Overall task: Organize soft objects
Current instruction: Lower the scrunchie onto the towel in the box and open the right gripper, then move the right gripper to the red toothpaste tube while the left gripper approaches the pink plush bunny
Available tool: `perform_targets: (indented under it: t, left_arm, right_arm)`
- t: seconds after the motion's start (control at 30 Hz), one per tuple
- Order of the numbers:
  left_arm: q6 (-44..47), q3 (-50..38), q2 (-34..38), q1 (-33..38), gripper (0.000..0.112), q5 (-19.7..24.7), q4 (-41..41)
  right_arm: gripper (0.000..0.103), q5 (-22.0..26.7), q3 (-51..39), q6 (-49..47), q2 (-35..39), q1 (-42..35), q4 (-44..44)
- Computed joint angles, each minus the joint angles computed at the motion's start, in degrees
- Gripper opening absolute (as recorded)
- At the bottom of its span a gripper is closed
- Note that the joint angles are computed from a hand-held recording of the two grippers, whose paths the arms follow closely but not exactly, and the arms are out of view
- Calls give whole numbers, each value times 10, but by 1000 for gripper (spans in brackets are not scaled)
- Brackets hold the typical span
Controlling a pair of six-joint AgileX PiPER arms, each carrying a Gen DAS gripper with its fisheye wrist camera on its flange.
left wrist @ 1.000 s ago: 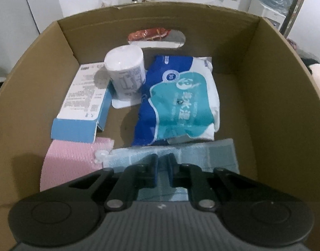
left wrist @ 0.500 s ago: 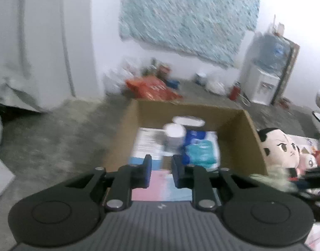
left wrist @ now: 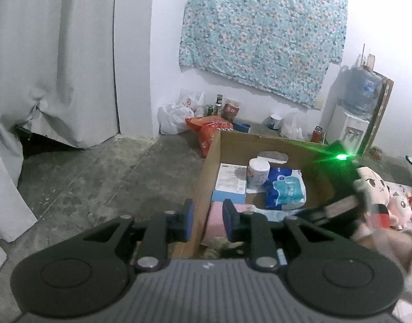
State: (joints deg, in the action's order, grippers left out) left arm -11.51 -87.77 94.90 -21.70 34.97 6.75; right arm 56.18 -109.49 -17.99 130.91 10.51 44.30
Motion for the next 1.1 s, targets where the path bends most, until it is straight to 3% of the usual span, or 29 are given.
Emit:
perform_targets:
  t: [0.03,0.07,0.2,0.3,0.33,0.43,0.57,0.63,0.73,0.83,0.9,1.0,1.1]
  left_arm:
    - [6,4,-1,1,29,-1,-6]
    - [10,8,-5,1,30,-1,-9]
    - [12,22,-19,-5,33,-3,0]
    - [4,24,-21,-11,35,-4,6]
    - [0,24,-23,-13,35,-2,4]
    - [-22,25,-25,-24,35,3,19]
    - [-45,48,-50,-47,36,-1,35]
    - [-67,59,-63,-74,36,0,54]
    - [-116,75,-78,-130,42,1,103]
    - [-154,60,-68,-203,48,13,161]
    - [-170,50,-51,-247,51,10,183]
    - [-145,3,4,-294,59,-1,155]
    - [-88,-93,97,-321,65,-5,83]
  right_arm:
    - [52,-6,-16,18,8,10,-27]
    - [59,-4,-34,36,15,22,-69]
    - [70,-33,-38,81,3,55,-186]
    - [66,-63,4,59,-30,59,-200]
    - [59,-60,7,45,-29,57,-191]
    - [57,-43,21,49,-44,41,-180]
    - [58,-92,197,-89,-175,-26,-42]
    - [59,-80,298,-188,-260,-85,44]
    - [64,8,423,-349,-385,-239,144]
    - [69,70,496,-438,-477,-411,143]
    - [72,53,531,-482,-526,-525,119]
    - [74,86,539,-621,-510,-697,121]
    - [75,98,546,-725,-463,-821,122]
